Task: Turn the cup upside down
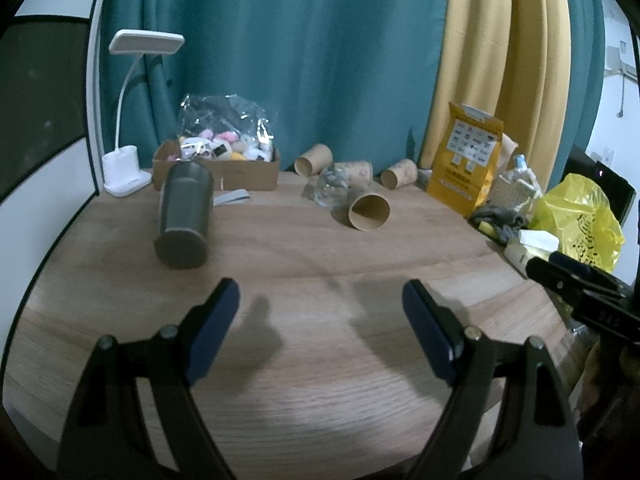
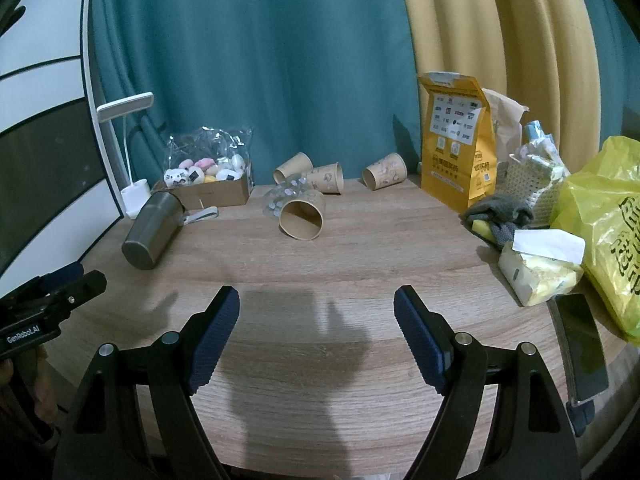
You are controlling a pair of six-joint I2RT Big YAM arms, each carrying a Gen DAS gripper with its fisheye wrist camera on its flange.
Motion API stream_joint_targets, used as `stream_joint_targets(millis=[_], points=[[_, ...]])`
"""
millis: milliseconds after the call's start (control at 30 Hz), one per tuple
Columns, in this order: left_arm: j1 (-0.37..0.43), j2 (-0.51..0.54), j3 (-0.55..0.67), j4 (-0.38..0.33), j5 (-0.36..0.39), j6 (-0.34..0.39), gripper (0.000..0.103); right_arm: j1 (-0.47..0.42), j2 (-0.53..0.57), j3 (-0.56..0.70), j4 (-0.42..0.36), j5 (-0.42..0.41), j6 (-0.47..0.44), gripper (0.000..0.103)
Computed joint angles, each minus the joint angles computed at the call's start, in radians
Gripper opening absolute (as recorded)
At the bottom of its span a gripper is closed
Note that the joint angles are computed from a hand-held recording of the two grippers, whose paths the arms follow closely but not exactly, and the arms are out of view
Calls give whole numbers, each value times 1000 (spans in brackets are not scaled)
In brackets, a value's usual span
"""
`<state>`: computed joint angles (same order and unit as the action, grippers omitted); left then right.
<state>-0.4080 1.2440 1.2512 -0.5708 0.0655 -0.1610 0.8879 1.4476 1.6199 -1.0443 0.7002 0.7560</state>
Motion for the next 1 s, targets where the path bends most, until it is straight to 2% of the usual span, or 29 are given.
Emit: stream_joint_targets(millis=[1000], points=[[-4, 50, 49, -12, -18, 0, 85, -26, 14, 10, 9, -36, -16, 82]])
